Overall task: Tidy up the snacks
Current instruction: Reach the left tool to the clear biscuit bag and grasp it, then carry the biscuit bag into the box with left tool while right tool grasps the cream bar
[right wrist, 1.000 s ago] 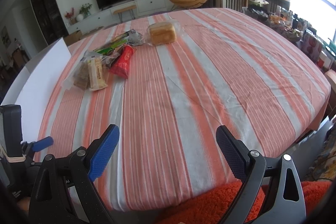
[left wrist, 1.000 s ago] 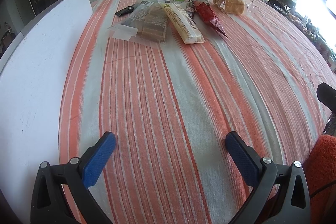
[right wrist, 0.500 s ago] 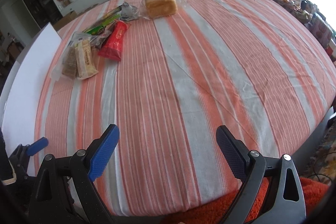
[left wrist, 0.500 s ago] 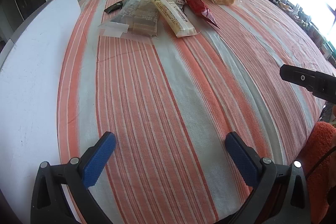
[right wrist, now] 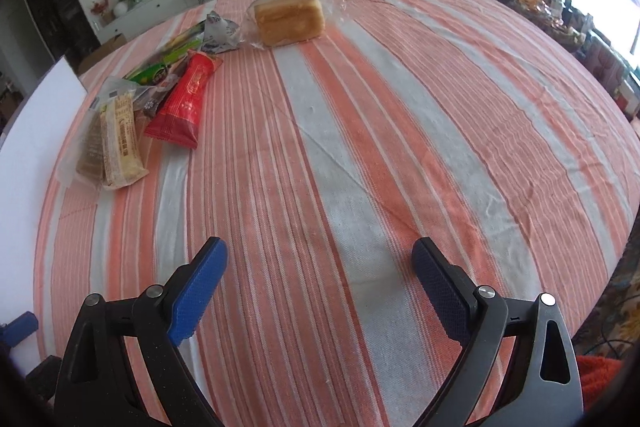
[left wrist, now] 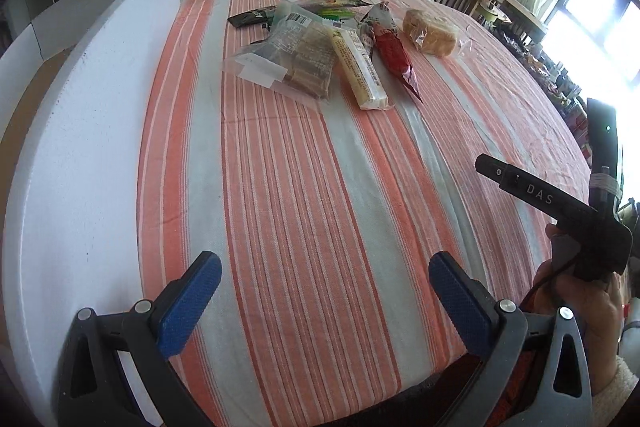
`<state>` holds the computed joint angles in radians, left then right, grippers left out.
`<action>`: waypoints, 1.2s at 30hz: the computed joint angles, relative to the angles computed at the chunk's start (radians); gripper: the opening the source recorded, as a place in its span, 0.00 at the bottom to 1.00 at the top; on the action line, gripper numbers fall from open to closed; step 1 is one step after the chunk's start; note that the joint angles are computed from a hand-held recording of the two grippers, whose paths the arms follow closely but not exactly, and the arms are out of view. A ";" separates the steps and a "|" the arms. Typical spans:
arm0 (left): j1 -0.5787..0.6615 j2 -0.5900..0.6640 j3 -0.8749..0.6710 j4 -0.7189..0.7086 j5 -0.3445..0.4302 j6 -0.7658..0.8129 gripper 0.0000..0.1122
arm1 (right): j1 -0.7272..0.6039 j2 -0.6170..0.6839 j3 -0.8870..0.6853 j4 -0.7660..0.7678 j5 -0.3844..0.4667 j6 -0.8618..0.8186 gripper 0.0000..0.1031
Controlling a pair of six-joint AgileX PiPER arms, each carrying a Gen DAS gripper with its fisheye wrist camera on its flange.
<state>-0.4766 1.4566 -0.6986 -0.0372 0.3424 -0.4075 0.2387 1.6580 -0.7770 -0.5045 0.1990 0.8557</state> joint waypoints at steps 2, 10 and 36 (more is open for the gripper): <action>0.002 -0.026 -0.008 0.021 0.006 -0.008 0.91 | 0.004 0.001 -0.003 -0.006 -0.002 0.017 0.93; 0.021 0.117 -0.295 0.208 0.125 -0.003 0.91 | 0.082 0.039 -0.044 -0.236 0.106 0.230 0.94; -0.007 0.254 -0.271 0.129 0.195 0.064 0.55 | 0.042 0.019 -0.017 -0.192 0.035 0.205 0.94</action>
<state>-0.4831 1.7108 -0.9697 0.0920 0.5375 -0.3435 0.2803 1.6771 -0.7939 -0.6962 0.2343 1.0609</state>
